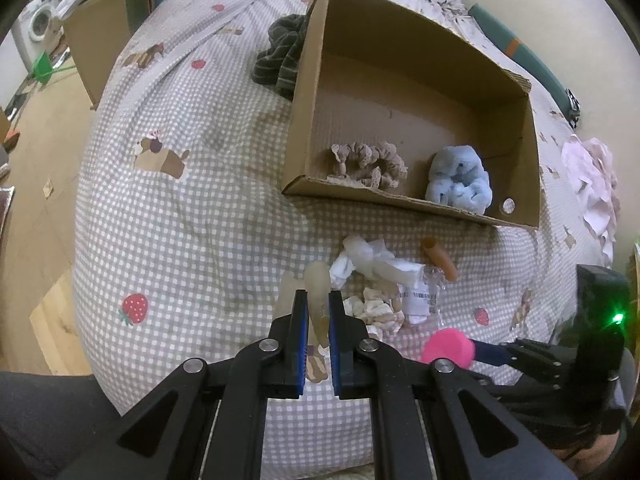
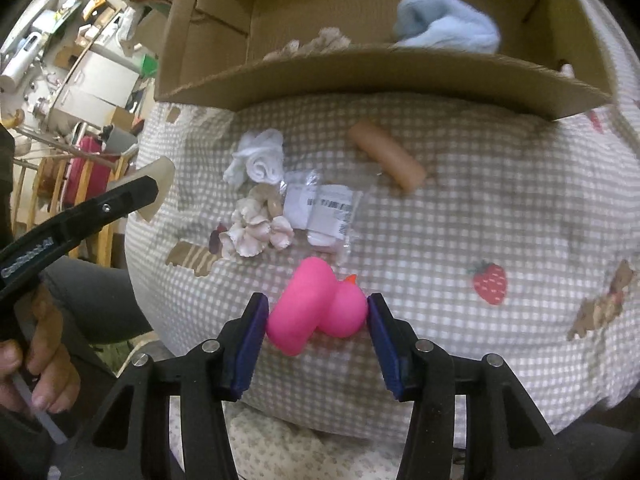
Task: Organize soft objects
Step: 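Grasp the pink sponge with the right tool while the left tool grasps a beige scrunchie, then carry the pink sponge and scrunchie into the box and open both tools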
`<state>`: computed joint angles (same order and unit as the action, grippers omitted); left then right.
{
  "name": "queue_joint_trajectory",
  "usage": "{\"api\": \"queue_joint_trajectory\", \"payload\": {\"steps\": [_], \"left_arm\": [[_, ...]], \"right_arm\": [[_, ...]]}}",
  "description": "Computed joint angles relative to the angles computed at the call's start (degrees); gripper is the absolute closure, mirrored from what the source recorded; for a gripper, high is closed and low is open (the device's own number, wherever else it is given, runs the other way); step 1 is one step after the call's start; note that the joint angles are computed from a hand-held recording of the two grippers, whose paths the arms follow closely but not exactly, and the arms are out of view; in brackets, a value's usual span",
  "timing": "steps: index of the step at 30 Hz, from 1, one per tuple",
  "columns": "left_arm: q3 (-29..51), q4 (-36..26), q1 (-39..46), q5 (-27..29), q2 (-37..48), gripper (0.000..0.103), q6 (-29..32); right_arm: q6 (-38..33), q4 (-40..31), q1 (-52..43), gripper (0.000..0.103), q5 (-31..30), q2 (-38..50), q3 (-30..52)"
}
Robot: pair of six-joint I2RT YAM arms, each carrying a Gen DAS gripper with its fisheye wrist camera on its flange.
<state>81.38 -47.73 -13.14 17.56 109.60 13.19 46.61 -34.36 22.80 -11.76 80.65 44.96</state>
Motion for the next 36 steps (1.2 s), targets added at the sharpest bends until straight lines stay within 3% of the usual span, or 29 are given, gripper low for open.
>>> {"api": "queue_joint_trajectory", "payload": {"steps": [4, 11, 22, 32, 36], "left_arm": [[-1.46, 1.45, -0.4, -0.71, -1.46, 0.095, 0.24], [-2.96, 4.71, -0.2, 3.98, -9.7, 0.095, 0.97], [4.92, 1.62, -2.01, 5.48, -9.51, 0.095, 1.07], [20.51, -1.07, -5.04, 3.47, 0.04, 0.095, -0.62], [21.87, 0.83, -6.89, 0.71, 3.0, 0.095, 0.02]], "right_arm": [[0.84, -0.96, -0.65, 0.049, 0.98, -4.61, -1.75], [0.34, -4.42, -1.71, 0.05, 5.02, -15.58, -2.32], [-2.11, -4.91, -6.48, 0.05, 11.87, -22.96, 3.28], [-9.97, -3.26, -13.77, 0.05, 9.66, -14.82, 13.17], [-12.14, -0.69, -15.6, 0.05, 9.07, -10.76, 14.11]]}}
